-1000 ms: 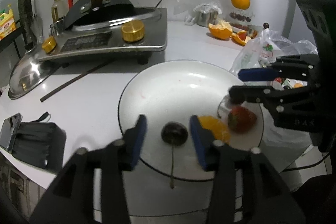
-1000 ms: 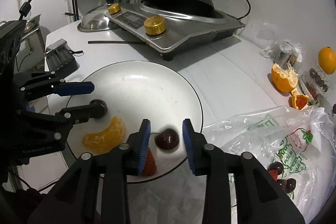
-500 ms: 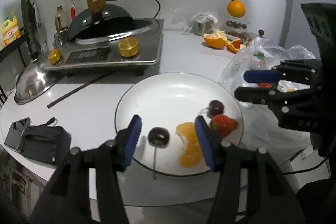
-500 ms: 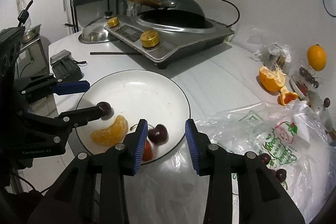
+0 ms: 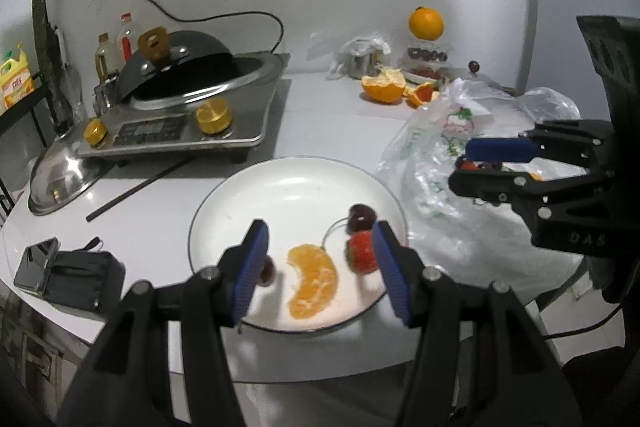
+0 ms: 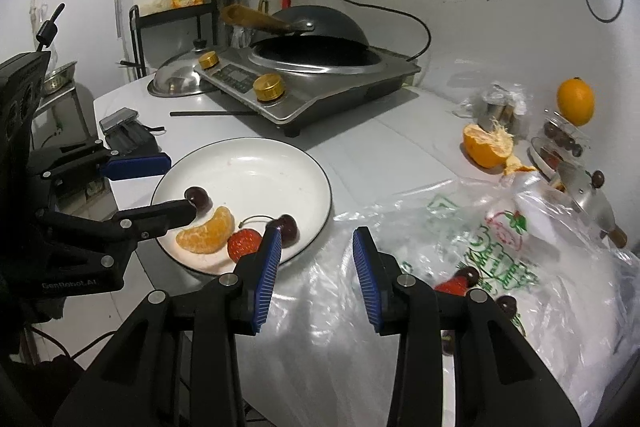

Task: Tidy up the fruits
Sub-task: 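Move both open tools from the plate back over the fruit bag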

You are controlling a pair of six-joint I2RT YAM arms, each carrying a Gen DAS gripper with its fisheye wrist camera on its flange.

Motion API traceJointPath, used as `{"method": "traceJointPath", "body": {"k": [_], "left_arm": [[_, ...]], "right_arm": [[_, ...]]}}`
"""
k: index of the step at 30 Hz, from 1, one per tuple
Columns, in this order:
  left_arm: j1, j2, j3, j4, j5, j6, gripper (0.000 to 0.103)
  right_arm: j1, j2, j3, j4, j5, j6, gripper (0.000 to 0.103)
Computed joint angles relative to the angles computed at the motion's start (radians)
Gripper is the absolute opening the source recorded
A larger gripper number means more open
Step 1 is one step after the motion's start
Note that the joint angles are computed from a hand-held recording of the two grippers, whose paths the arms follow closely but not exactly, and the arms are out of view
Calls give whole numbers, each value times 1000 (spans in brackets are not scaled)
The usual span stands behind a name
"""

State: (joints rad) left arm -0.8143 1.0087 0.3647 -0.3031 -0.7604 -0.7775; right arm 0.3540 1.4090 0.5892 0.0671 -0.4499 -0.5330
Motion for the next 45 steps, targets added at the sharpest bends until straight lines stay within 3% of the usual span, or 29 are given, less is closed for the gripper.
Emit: {"method": "traceJointPath", "body": {"k": [13, 21, 45], "left_arm": [[-122, 198, 166, -39, -49, -72, 57], [-157, 331, 272, -5, -37, -43, 62], [-159, 614, 528, 17, 32, 55, 62]], "right_arm": [[-197, -82, -36, -59, -143, -82, 39], [-340, -93, -32, -111, -236, -153, 39], [-611, 134, 105, -162, -373, -299, 40]]}}
